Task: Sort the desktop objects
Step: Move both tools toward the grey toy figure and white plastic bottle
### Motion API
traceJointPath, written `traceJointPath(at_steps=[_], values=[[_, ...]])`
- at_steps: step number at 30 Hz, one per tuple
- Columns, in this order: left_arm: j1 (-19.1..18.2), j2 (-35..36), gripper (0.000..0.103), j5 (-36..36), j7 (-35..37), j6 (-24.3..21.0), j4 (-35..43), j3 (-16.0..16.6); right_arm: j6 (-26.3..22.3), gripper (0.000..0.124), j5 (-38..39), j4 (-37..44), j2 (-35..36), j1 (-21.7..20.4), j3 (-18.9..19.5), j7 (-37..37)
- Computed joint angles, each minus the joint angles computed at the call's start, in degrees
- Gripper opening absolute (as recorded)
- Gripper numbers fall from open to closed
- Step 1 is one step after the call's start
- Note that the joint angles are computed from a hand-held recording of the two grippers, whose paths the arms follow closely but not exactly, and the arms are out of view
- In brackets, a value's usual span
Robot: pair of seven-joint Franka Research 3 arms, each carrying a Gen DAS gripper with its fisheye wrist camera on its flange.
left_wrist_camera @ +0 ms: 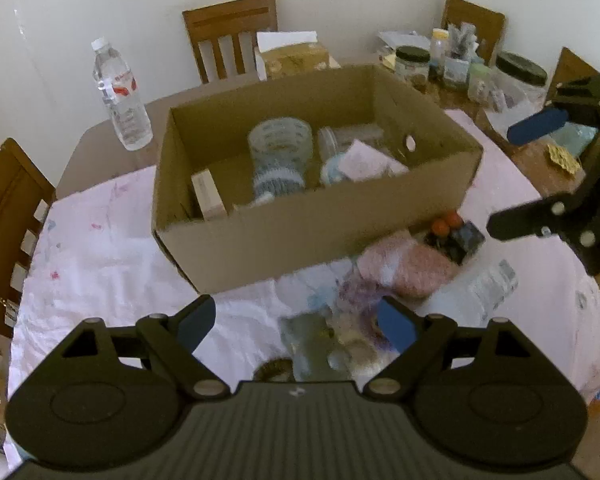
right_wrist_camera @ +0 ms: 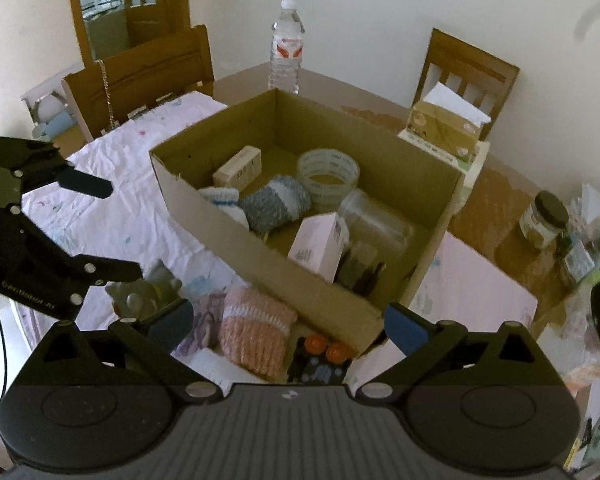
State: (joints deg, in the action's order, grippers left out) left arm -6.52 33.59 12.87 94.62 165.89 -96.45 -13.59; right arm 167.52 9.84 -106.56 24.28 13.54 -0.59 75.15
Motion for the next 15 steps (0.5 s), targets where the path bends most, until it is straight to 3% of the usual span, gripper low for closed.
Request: traceJointPath(at_steps=[9, 15], values=[[0.55, -1.14, 0.088, 0.63, -1.19, 4.32, -5.77, 0.07, 3.06, 0.103, -1.7, -4.64, -0.77, 4.67, -3.94, 10.16], [0.73, -0.4, 0.084, 2.11, -0.75, 5.31, -6.13, -0.1, 2.62, 0.103, -5.04, -6.12, -0.29, 7.68, -6.83, 17.93]])
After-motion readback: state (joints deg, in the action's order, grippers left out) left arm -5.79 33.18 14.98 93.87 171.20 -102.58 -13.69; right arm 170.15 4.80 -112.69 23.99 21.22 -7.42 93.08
